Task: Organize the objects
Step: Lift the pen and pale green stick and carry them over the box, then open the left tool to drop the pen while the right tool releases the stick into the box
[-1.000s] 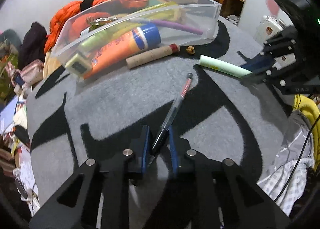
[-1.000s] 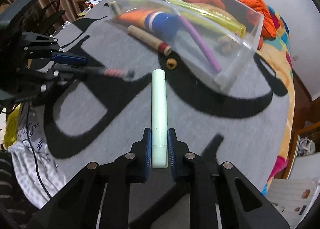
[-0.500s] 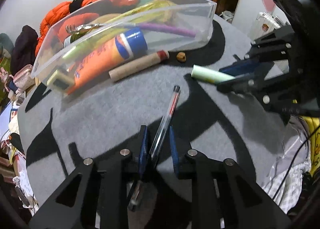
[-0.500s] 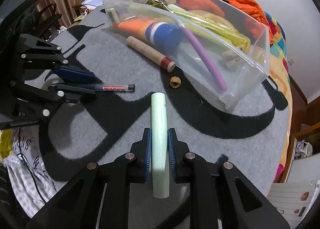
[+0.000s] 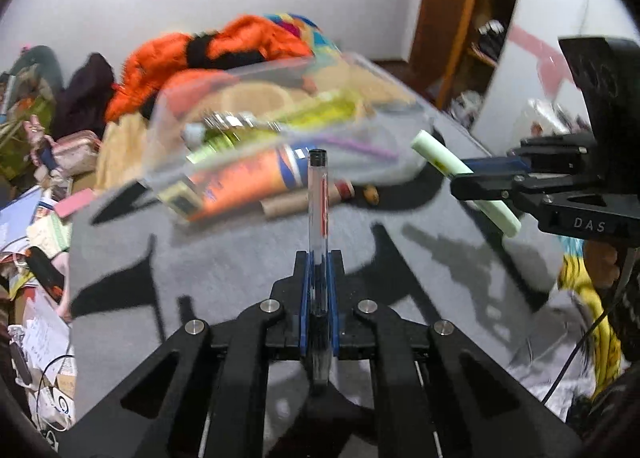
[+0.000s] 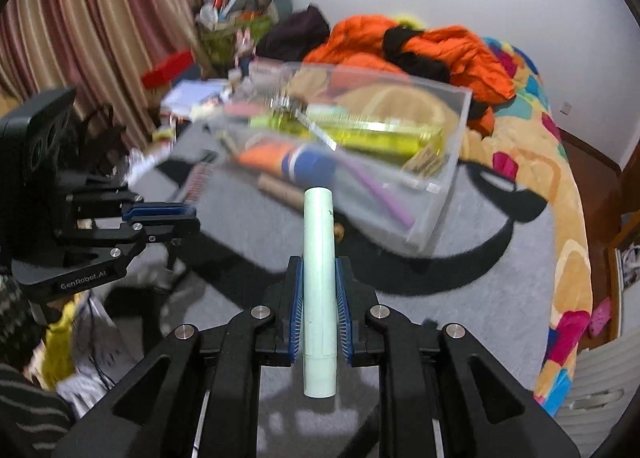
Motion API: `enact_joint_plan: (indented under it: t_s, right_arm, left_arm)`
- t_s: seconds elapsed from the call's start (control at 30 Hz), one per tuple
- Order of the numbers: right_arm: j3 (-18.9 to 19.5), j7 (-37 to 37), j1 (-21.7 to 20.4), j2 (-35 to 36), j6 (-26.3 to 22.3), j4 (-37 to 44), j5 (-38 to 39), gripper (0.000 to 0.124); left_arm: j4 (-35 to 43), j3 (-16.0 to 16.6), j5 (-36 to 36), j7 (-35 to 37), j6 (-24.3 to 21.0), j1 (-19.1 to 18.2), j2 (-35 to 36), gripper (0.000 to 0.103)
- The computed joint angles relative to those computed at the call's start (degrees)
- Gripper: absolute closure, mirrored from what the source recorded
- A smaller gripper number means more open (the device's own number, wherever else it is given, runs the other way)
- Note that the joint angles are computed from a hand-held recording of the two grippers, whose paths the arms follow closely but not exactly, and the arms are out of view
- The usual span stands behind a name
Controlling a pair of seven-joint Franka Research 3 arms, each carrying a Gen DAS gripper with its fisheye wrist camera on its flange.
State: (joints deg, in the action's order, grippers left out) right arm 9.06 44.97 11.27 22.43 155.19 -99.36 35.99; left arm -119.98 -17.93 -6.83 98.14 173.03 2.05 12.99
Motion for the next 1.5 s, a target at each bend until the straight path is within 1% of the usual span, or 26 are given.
enact_joint_plan:
  t_s: [0.07,0.13,0.23,0.3,0.37,0.43,0.47,0.5,0.53,0.57,0.63,0.7,0.77,0.83,0.9,1.07,1.13,1.2,1.23,1.27,1.33,1.4,1.5]
  right_arm:
    - [0.9,-1.1,-0.7,-0.3,1.2,0.3,2.3,0.11]
    - [2.5,-3.3,-2.0,-0.8,2.0,0.7,6.6,0.11]
    - [2.2,-3.6,-0.8,-1.4,6.9,0.6,7.7,0.11]
    - [3.1,-4.8,-1.5,-1.1,6.7,2.0,9.4,0.11]
    - [3.3,-5.5,-1.3,-1.1,7.7,2.5,10.1,0.11]
    - [3.5,-5.9,-1.0,-0.5,8.2,3.9,10.4,0.11]
    - [3.4,-5.9,-0.9,0.0,8.3,4.8,10.2,0.11]
    - [3.6,-6.3,-0.9,0.3,8.6,5.3,10.3,0.11]
    - [3.7,-6.5,-1.0,0.7,8.7,5.9,10.3,0.11]
    - [3.4,-6.1,-0.6,1.2,8.9,6.7,9.6,0.11]
    - [2.3,-3.9,0.7,2.8,9.3,8.9,6.9,0.11]
    - [2.1,-2.5,0.8,4.1,8.8,10.8,5.1,0.11]
    - [1.4,-0.4,1.5,5.8,8.7,13.2,2.6,0.11]
    - [0.6,2.1,2.3,7.8,8.2,15.9,-0.1,0.11]
    - [0.2,4.2,2.5,9.7,7.4,18.6,-2.4,0.11]
    - [-2.0,10.2,4.2,15.2,5.8,25.6,-9.0,0.11]
    - [-3.4,12.9,5.1,17.4,4.9,28.3,-11.9,0.11]
    - [-3.9,14.9,5.4,19.3,3.4,30.8,-14.1,0.11]
    - [-4.0,15.6,5.5,20.1,2.9,31.6,-15.0,0.11]
    - [-4.1,16.4,5.5,21.0,2.2,32.7,-15.9,0.11]
    - [-4.5,17.8,5.8,23.0,0.5,35.2,-17.6,0.11]
    - [-4.3,18.7,5.6,24.9,-1.4,37.8,-18.5,0.11]
    - [-4.4,19.8,5.8,26.6,-2.8,39.8,-19.8,0.11]
  left_arm:
    - [-0.7,1.4,0.9,-2.4,2.5,-0.9,-1.0,0.096]
    - [-1.2,0.2,-0.1,-2.5,4.5,0.5,-1.6,0.096]
    - [-0.9,-1.5,-1.2,-2.8,6.5,2.5,-1.9,0.096]
    - [-0.2,-2.6,-1.5,-3.1,7.4,3.7,-1.8,0.096]
    - [0.7,-2.1,-0.4,-4.8,8.3,3.7,-1.5,0.096]
    - [1.3,-2.3,0.5,-6.2,9.1,4.2,-1.4,0.096]
    - [2.1,-3.2,0.7,-6.6,9.4,5.1,-1.0,0.096]
    - [2.4,-2.9,1.5,-7.6,9.6,4.8,-0.9,0.096]
    - [3.0,-3.2,2.0,-8.3,9.7,5.3,-0.6,0.096]
    - [3.9,-4.7,2.0,-8.2,9.6,6.7,-0.1,0.096]
    - [5.3,-4.1,3.4,-9.7,9.4,6.3,0.6,0.096]
    - [6.6,-3.3,4.8,-11.2,9.5,5.7,1.2,0.096]
    - [8.2,-4.1,5.7,-11.9,9.4,6.4,2.2,0.096]
    - [9.5,-3.2,7.1,-13.2,9.2,5.6,3.0,0.096]
    - [11.3,-0.9,8.9,-15.2,8.8,3.5,4.1,0.096]
    - [16.3,0.4,11.4,-17.6,7.1,2.3,8.2,0.096]
    - [17.9,-1.2,11.2,-17.3,6.1,3.6,9.7,0.096]
    - [19.6,-5.0,9.8,-15.5,4.6,6.7,11.8,0.096]
    - [20.7,-6.1,9.1,-14.8,3.7,7.4,12.9,0.096]
    - [21.4,-5.6,9.0,-14.8,3.1,6.9,13.4,0.096]
    - [22.7,-3.4,9.4,-15.3,2.0,4.9,14.3,0.096]
    - [24.0,-3.0,9.0,-15.1,0.6,4.4,15.4,0.096]
    - [25.8,-2.3,8.1,-15.2,-0.8,3.8,16.8,0.096]
